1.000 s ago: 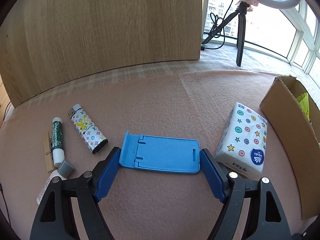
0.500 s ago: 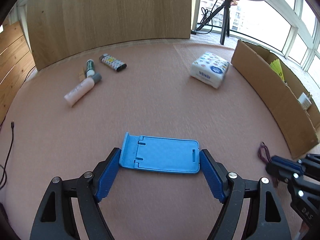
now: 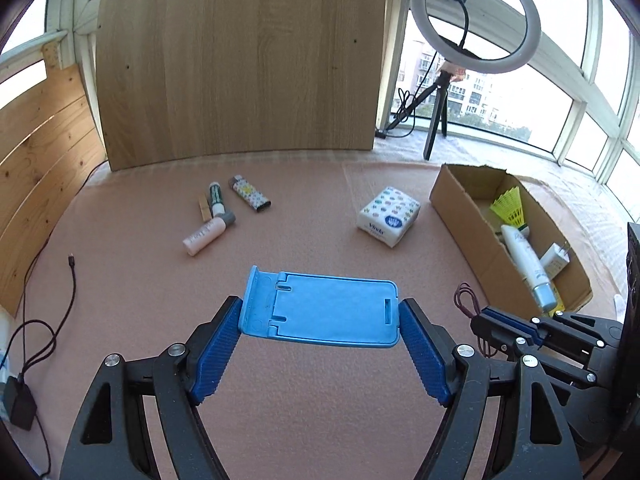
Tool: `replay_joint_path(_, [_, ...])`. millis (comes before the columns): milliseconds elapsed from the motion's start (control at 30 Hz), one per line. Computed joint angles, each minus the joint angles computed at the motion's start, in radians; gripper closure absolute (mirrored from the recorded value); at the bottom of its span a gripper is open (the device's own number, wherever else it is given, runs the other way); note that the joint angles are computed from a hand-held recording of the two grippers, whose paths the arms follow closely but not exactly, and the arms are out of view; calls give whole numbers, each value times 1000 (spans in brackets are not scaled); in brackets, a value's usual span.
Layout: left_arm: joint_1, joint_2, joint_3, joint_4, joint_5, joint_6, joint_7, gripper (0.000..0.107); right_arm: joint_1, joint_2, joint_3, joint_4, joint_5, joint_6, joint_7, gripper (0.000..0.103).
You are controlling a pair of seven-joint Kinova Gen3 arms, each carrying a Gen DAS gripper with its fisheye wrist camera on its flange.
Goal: Organize objects
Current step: 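Carry the phone stand and rubber band over the box with both tools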
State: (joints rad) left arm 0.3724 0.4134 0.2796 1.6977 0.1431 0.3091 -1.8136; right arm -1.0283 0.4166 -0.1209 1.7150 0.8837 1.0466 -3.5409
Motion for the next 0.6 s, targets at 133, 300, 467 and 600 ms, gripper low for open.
replay_joint_path(133, [-21,-45,14,4,21,-2,-7,26,-21,-23,-2,-43,38,72,37,99])
replay_joint_path(300, [2,-90,-25,12,15,2,32,26,-22,-36,-14,-85,81,120,100,99])
replay_joint_path(467, [76,-120,-103,21,-51,-3,139,26,-17,-57,-25,-67,120,98,106,99])
replay_joint_path(600, [155,-131,-161,19,-141,-6,255,26,-10,-83,-35,-25,154,75,84,99])
